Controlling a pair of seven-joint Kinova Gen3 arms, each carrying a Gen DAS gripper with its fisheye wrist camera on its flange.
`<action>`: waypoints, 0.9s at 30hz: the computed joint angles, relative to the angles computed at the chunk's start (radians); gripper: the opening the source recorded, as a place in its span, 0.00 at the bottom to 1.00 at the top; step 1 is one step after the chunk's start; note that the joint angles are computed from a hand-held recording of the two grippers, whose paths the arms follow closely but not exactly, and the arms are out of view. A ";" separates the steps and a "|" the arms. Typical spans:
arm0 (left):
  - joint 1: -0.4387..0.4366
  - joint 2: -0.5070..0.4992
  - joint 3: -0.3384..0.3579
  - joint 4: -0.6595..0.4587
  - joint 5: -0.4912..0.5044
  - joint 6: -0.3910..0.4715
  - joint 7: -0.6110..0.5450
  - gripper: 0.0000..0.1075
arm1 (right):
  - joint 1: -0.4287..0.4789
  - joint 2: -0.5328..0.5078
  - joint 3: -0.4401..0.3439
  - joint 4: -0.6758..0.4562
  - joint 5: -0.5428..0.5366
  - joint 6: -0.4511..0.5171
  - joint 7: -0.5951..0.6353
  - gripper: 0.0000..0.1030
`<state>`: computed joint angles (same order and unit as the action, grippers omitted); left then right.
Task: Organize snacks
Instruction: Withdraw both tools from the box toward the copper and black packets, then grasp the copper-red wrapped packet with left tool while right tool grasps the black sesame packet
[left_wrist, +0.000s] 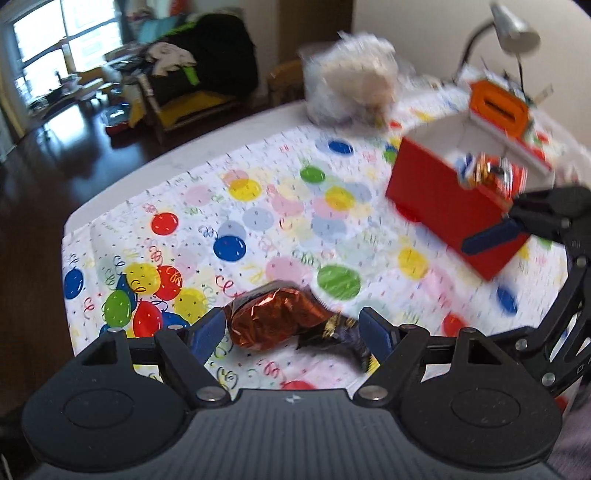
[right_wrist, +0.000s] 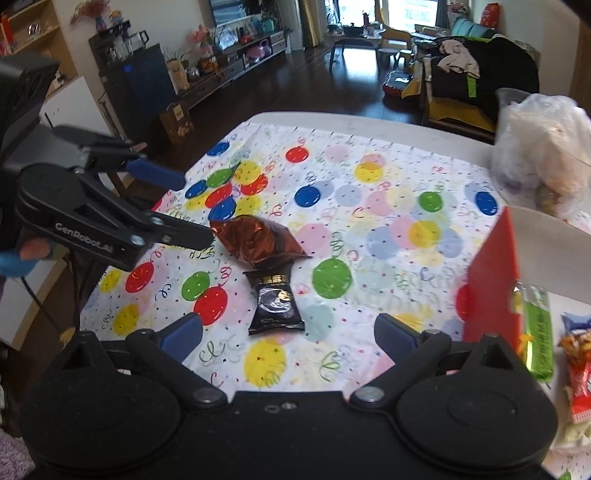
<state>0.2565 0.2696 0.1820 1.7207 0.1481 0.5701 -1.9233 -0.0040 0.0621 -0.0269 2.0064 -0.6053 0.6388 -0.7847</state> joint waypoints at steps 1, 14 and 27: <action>0.000 0.016 0.001 -0.013 -0.016 0.012 -0.020 0.74 | -0.008 0.013 -0.005 -0.005 0.007 -0.005 -0.010 0.94; -0.003 0.216 -0.004 -0.221 -0.086 0.207 -0.244 0.74 | -0.078 0.193 -0.079 -0.083 0.193 -0.085 -0.151 0.72; 0.011 0.328 -0.008 -0.341 -0.082 0.281 -0.310 0.74 | -0.077 0.287 -0.133 -0.150 0.297 -0.088 -0.199 0.51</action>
<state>0.2671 0.5974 0.1745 1.3794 0.0659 0.8515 -2.2332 -0.0809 0.3487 -0.1599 1.8559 -0.3082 0.5507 -0.9836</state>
